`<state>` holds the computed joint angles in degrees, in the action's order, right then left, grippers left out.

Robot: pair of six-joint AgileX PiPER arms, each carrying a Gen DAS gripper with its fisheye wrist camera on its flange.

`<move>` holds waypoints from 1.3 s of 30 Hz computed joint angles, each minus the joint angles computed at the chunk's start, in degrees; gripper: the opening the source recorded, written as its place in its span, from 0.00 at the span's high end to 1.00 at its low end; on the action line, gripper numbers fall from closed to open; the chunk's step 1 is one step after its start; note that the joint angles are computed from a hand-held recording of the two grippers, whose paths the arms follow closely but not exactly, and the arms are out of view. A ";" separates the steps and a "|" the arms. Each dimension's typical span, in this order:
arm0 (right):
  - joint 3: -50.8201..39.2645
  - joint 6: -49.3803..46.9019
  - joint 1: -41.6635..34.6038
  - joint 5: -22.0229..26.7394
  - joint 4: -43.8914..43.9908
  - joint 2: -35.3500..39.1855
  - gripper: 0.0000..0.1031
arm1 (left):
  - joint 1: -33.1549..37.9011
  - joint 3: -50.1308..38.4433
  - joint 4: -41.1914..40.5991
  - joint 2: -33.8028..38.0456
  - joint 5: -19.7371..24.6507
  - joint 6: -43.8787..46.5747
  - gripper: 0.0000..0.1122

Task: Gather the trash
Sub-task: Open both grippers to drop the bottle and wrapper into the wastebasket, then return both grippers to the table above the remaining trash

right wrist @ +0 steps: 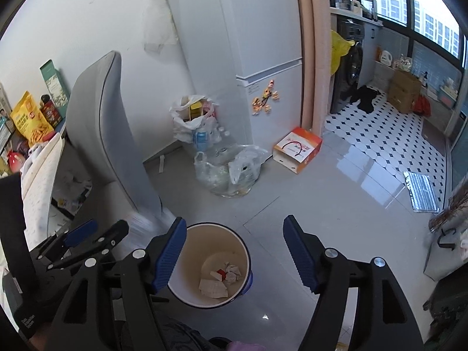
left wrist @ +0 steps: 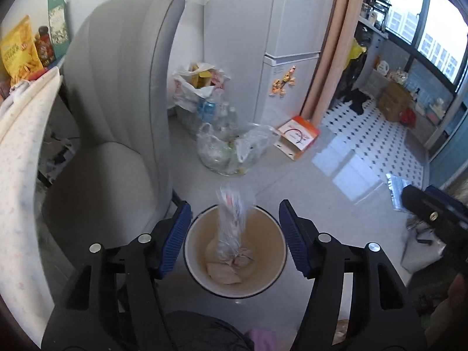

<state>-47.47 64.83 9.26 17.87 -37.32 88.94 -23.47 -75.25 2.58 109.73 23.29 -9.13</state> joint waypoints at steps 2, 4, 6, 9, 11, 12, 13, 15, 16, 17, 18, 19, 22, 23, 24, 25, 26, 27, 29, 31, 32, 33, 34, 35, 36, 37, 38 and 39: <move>-0.08 -0.09 -0.11 -0.24 0.22 -0.15 0.34 | 0.72 0.51 -1.09 -0.77 -0.15 0.46 0.31; -0.56 0.05 0.39 -0.16 0.21 -0.15 0.34 | 0.79 1.37 3.17 -2.01 -0.80 -3.93 0.21; -1.20 1.19 1.60 0.21 -0.67 -0.10 0.29 | 1.66 3.25 6.57 -4.39 -1.76 -7.31 0.18; -1.86 5.13 4.66 1.65 -4.33 -0.70 0.21 | 3.02 6.08 12.05 -7.72 -2.84 -13.07 0.16; -2.50 7.49 7.26 2.78 -6.77 -1.35 0.16 | 4.34 7.58 14.31 -10.00 -3.02 -15.63 0.16; -2.79 8.94 8.73 3.57 -8.12 -1.81 0.13 | 5.00 8.48 14.81 -11.26 -3.17 -16.10 0.16; -3.02 10.67 10.10 4.29 -9.69 -2.08 0.11 | 5.74 9.52 15.93 -12.67 -3.22 -16.96 0.15; -4.29 11.91 12.83 5.75 -10.91 -2.28 0.08 | 7.31 11.54 17.46 -15.29 -3.80 -18.48 0.14; -4.89 12.11 13.99 6.40 -11.17 -2.32 0.07 | 8.57 12.31 16.44 -16.50 -4.08 -17.32 0.13; -5.68 13.06 15.68 7.54 -12.16 -2.22 0.08 | 9.48 13.10 16.66 -17.51 -4.41 -17.58 0.13; -6.34 13.48 16.94 8.32 -12.69 -2.13 0.07 | 10.59 14.12 16.41 -18.68 -4.85 -17.33 0.13; -7.02 13.87 18.29 9.20 -13.05 -2.08 0.08 | 12.06 15.00 14.50 -20.21 -4.90 -15.28 0.13; -9.53 13.98 22.55 12.04 -12.77 -1.69 0.08 | 16.50 17.31 8.02 -23.80 -5.23 -7.98 0.13; -10.62 13.93 24.37 13.24 -12.64 -1.44 0.07 | 17.81 18.17 6.12 -25.13 -5.28 -5.79 0.13; -11.97 13.92 26.62 14.93 -12.82 -1.17 0.07 | 19.55 19.11 3.79 -26.60 -5.40 -3.09 0.13; -12.65 13.96 27.91 15.90 -13.00 -1.08 0.07 | 21.09 19.93 1.66 -27.90 -5.52 -0.73 0.13; -13.96 13.82 29.91 17.33 -13.17 -0.65 0.08 | 22.88 20.75 -1.46 -29.18 -5.56 2.68 0.13; -14.92 13.68 31.63 18.47 -13.18 -0.42 0.08 | 24.50 21.26 -4.69 -30.01 -5.46 6.31 0.13; -17.46 12.83 34.55 20.35 -12.77 0.66 0.08 | 28.79 22.68 -12.40 -32.31 -4.72 15.17 0.13; -19.88 12.82 37.66 22.32 -12.75 1.63 0.08 | 32.62 24.07 -18.12 -34.37 -4.13 21.69 0.13; -20.96 12.83 39.05 23.18 -12.81 2.12 0.07 | 34.96 24.96 -22.17 -35.51 -3.66 26.13 0.13; -21.68 12.63 39.86 23.65 -12.79 2.46 0.07 | 37.85 25.48 -26.67 -36.41 -2.73 31.15 0.13; -23.00 12.68 41.66 24.77 -12.95 3.17 0.08 | 39.70 26.01 -28.99 -37.19 -2.21 33.88 0.13; -23.86 12.60 42.68 25.38 -12.93 3.66 0.08 | 42.03 26.48 -32.04 -37.92 -1.50 37.52 0.13; -24.91 12.48 43.96 26.10 -12.86 4.24 0.08 | 44.55 27.02 -35.41 -38.67 -0.65 41.50 0.13; -25.43 12.54 44.92 26.67 -12.89 4.45 0.07 | 46.51 27.38 -37.57 -39.37 0.19 44.03 0.13; -26.65 12.59 46.41 27.65 -12.90 5.14 0.07 | 49.04 27.68 -40.50 -39.80 1.25 47.46 0.13; -27.71 12.41 47.48 28.35 -12.80 5.74 0.07 | 51.41 27.91 -43.02 -40.18 2.38 50.43 0.13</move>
<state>-75.18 77.24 56.74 46.21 -50.12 94.68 27.93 -47.34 -40.43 69.55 25.66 41.30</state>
